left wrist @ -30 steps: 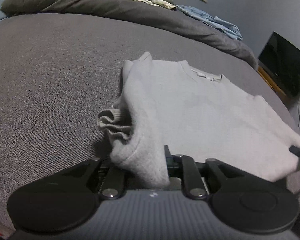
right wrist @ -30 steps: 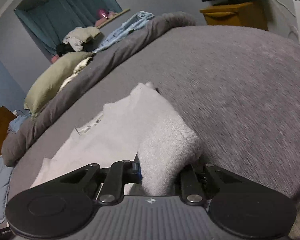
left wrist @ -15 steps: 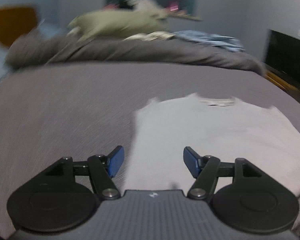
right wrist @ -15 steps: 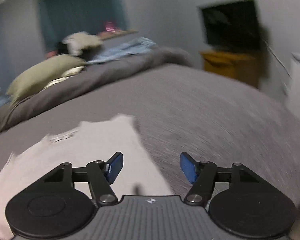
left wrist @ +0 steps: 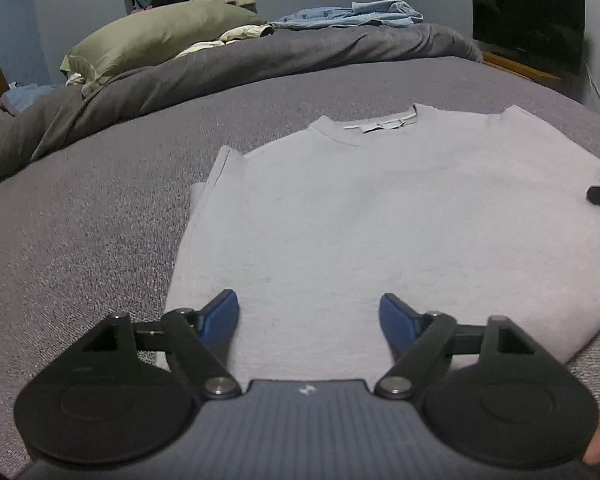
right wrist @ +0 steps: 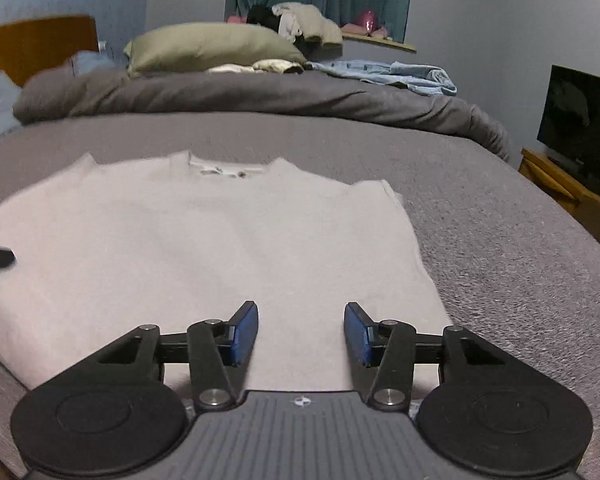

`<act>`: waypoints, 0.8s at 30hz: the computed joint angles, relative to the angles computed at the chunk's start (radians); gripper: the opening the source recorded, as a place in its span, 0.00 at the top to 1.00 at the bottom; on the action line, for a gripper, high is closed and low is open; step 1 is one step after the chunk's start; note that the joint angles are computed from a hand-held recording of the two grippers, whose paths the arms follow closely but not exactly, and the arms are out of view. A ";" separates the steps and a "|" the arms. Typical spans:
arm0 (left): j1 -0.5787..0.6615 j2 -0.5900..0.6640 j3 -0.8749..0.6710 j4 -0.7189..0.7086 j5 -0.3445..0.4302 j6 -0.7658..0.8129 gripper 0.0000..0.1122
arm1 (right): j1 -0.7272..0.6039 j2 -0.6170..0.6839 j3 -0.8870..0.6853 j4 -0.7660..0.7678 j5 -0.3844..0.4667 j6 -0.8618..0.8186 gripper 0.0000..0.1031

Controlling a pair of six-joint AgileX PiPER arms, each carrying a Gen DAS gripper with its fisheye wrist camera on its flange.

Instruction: Fold small clothes

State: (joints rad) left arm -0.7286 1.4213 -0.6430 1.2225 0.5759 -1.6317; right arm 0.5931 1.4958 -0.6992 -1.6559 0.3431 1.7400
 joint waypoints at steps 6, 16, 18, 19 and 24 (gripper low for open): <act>0.114 0.032 0.033 0.164 -0.115 -0.114 0.24 | -0.073 -0.011 0.002 0.160 0.042 -0.041 0.54; 0.150 0.064 0.014 0.174 -0.137 -0.108 0.20 | 0.106 -0.218 0.025 0.512 0.140 -0.079 0.31; 0.147 0.056 0.016 0.157 -0.133 -0.093 0.20 | 0.188 -0.281 0.047 0.589 0.199 -0.050 0.29; 0.143 0.051 0.019 0.149 -0.130 -0.083 0.20 | 0.224 -0.308 0.062 0.612 0.226 -0.017 0.26; 0.133 0.029 0.035 0.132 -0.121 -0.065 0.19 | 0.174 -0.363 0.141 0.752 0.186 0.105 0.25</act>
